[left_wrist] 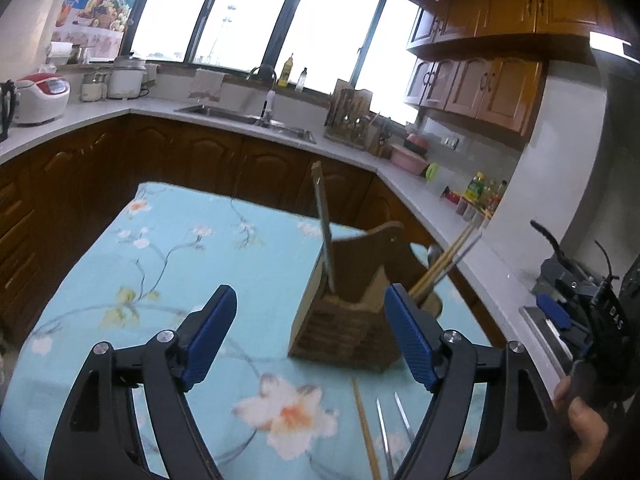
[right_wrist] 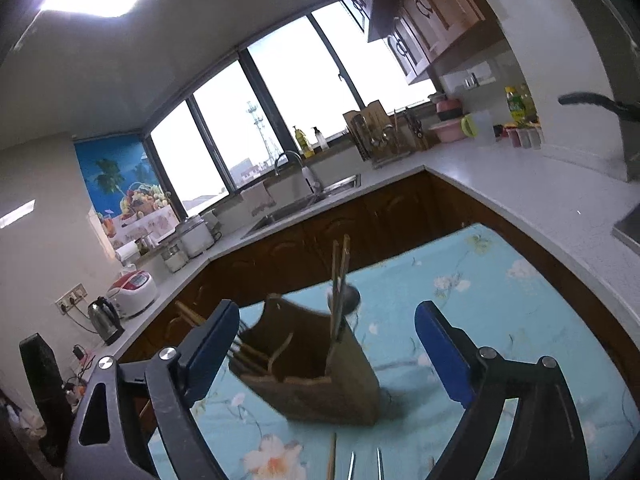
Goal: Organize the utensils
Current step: 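Move both open tools back down to the remaining chopsticks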
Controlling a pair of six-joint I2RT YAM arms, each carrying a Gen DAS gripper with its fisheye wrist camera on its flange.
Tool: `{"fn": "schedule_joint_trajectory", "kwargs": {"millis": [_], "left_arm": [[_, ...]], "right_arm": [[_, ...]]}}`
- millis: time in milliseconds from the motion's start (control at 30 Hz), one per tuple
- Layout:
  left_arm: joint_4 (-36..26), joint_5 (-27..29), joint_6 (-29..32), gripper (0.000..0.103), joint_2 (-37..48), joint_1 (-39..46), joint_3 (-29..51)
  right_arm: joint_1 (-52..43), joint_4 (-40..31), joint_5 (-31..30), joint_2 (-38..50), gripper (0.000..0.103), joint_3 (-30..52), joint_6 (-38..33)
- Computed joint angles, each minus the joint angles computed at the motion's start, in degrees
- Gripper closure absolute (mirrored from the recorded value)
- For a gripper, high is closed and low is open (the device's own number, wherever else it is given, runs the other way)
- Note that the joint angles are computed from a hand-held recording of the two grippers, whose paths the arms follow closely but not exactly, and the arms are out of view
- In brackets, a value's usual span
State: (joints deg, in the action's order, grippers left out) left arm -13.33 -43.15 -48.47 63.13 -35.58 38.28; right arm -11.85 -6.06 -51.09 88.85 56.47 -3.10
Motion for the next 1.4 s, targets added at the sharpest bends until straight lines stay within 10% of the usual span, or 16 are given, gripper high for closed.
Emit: {"fn": "schedule_joint_trajectory", "kwargs": {"millis": [733,1400], "left_arm": [[-6.5,0.0,-24.8,0.024,7.2,-16.3,-7.8],[-0.4,7.9,-20.0,0.024,16.7,-12.6,-5.0]], "right_arm": [[-15.5,-16.4,0.8,-1.5,0.012,-11.9,-31.5],[-14.2,-16.0,6.4,3.8,0.018,-11.9,-36.5]]}}
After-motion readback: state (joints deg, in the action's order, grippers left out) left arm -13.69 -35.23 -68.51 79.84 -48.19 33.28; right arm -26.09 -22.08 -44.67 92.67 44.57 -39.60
